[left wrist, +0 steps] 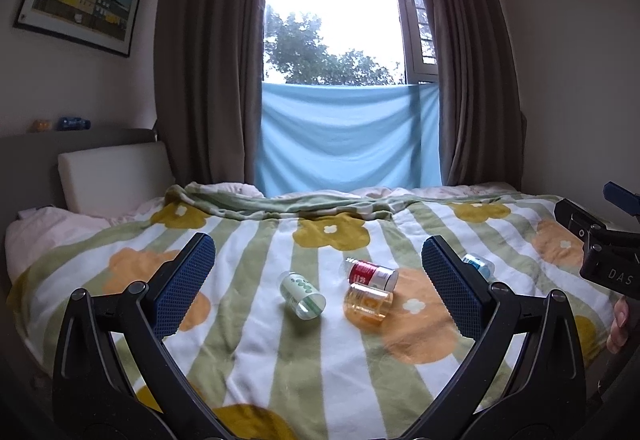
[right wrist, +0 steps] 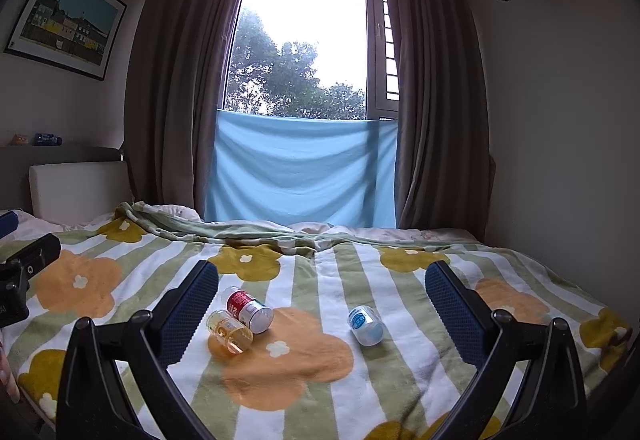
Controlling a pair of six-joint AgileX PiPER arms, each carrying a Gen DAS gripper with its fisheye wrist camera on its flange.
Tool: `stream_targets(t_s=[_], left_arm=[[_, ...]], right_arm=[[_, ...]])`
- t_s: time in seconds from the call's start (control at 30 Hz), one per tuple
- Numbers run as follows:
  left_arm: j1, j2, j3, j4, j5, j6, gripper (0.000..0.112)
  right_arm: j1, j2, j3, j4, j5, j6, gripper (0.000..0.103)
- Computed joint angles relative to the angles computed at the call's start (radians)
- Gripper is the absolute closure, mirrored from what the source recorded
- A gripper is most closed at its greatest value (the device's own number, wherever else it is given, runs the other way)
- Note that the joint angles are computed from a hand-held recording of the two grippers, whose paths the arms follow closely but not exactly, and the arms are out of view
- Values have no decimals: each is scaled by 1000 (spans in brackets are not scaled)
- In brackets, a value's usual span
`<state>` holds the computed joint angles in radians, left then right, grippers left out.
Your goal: Flip cup upside down
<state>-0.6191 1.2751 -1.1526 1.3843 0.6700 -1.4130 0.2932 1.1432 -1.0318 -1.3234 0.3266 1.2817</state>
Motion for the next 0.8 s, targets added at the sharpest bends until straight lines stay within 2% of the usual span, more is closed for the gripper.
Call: stream_targets(t_s=[0.8], left_arm=[[-30, 3, -13, 6, 31, -1, 10]], right_arm=[[7, -2, 35, -87, -7, 99, 0]])
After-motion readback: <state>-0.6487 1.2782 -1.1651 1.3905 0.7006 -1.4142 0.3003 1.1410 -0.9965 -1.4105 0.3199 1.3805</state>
